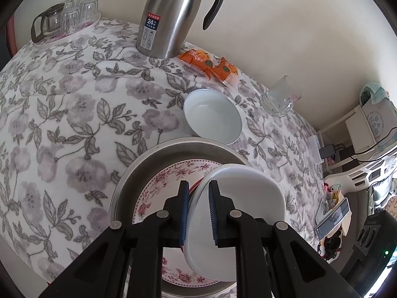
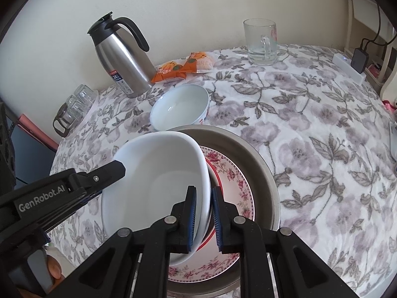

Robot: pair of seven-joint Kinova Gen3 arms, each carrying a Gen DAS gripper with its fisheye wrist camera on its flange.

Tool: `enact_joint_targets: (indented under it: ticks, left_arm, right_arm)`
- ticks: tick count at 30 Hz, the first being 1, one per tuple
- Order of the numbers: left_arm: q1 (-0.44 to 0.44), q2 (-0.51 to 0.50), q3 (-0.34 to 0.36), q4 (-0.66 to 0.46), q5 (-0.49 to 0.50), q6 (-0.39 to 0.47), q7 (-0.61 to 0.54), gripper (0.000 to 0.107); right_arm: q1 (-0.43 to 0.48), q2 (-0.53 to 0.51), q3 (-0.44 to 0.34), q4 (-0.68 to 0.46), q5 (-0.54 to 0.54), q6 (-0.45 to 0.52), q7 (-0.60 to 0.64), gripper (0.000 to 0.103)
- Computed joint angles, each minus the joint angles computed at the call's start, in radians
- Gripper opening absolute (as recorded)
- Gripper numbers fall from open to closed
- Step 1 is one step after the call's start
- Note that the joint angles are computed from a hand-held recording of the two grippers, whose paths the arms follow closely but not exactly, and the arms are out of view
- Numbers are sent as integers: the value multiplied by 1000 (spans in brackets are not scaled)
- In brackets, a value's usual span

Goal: Organize plates and bowls
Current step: 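Lower the square white bowl into the basin onto the strawberry bowl, then open both grippers and release the square white bowl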

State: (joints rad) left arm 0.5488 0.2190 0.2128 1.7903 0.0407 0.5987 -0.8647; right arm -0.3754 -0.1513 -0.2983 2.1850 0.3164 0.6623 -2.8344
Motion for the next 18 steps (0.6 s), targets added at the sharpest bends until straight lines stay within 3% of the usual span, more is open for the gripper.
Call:
enact_joint_targets:
  ticks: [18]
  left_arm:
    - [21,-26,-14,-8,-77,19,62,17]
  right_arm:
    - [32,-55,-30,-12,42,46,-44,16]
